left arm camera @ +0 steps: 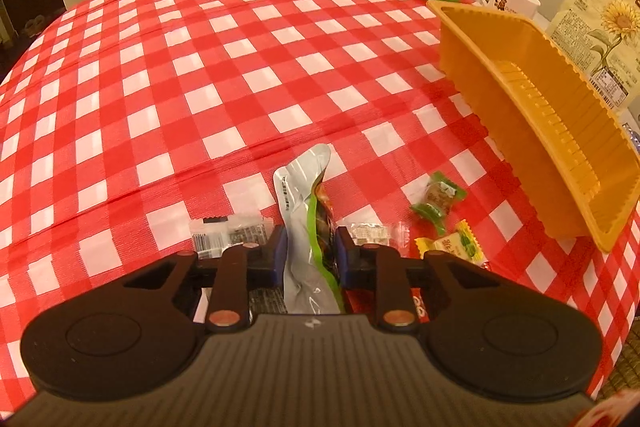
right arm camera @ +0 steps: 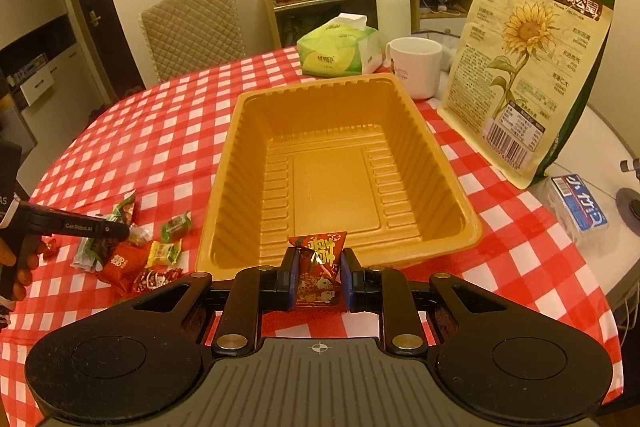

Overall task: Organize snacks
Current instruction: 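Grasp the white-and-green wrapper with the left gripper while the right gripper carries its candy toward the tray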

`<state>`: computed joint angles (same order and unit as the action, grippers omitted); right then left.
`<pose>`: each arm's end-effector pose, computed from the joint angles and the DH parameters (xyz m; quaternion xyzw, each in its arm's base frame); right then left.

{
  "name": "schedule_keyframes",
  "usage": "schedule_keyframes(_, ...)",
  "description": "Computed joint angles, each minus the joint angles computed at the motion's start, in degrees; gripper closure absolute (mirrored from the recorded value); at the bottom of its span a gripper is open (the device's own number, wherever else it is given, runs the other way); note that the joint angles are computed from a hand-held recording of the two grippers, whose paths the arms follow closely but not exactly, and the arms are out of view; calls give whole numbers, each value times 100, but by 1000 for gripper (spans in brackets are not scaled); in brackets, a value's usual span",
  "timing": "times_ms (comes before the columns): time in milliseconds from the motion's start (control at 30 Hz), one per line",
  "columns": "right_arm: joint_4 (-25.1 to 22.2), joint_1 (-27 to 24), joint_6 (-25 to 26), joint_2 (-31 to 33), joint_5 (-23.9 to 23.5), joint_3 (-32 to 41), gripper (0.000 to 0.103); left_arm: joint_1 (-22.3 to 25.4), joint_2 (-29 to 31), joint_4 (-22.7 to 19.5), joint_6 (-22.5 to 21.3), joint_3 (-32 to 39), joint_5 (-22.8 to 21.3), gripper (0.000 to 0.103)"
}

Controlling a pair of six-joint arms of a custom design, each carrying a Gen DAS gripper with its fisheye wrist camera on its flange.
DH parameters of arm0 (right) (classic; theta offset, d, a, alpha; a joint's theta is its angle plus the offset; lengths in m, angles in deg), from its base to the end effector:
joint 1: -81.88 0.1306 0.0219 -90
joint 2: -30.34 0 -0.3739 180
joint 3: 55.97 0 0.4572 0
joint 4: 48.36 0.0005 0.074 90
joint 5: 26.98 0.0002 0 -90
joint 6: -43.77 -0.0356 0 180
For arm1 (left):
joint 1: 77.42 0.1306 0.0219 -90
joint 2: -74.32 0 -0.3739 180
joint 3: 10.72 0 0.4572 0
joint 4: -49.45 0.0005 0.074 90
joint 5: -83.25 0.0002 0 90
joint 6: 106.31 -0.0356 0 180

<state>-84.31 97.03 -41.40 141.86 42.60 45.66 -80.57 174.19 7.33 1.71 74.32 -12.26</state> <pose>0.6572 0.1903 0.3227 -0.2238 0.8866 0.1969 0.3537 0.5867 -0.0294 0.2901 -0.1375 0.9478 -0.0069 0.2877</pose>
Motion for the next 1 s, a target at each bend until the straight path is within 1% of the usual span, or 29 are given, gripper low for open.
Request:
schedule_keyframes(300, -89, -65, 55, 306, -335, 408, 81, -195, -481, 109, 408, -129, -95, 81)
schedule_keyframes(467, -167, -98, 107, 531, -539, 705, 81, -422, -505, 179, 529, 67, -112, 81)
schedule_keyframes(567, -247, -119, 176, 684, -635, 920, 81, -581, -373, 263, 593, 289, -86, 81)
schedule_keyframes(733, -378, -171, 266, 962, -716, 1304, 81, -849, 73, 299, 724, 830, 33, 81)
schedule_keyframes(867, -504, -233, 334, 1180, -789, 1606, 81, -1055, 497, 290, 728, 1305, 72, 80)
schedule_keyframes(1000, -663, -300, 377, 1409, -863, 1914, 81, -1220, 930, 192, 796, 1778, 57, 80)
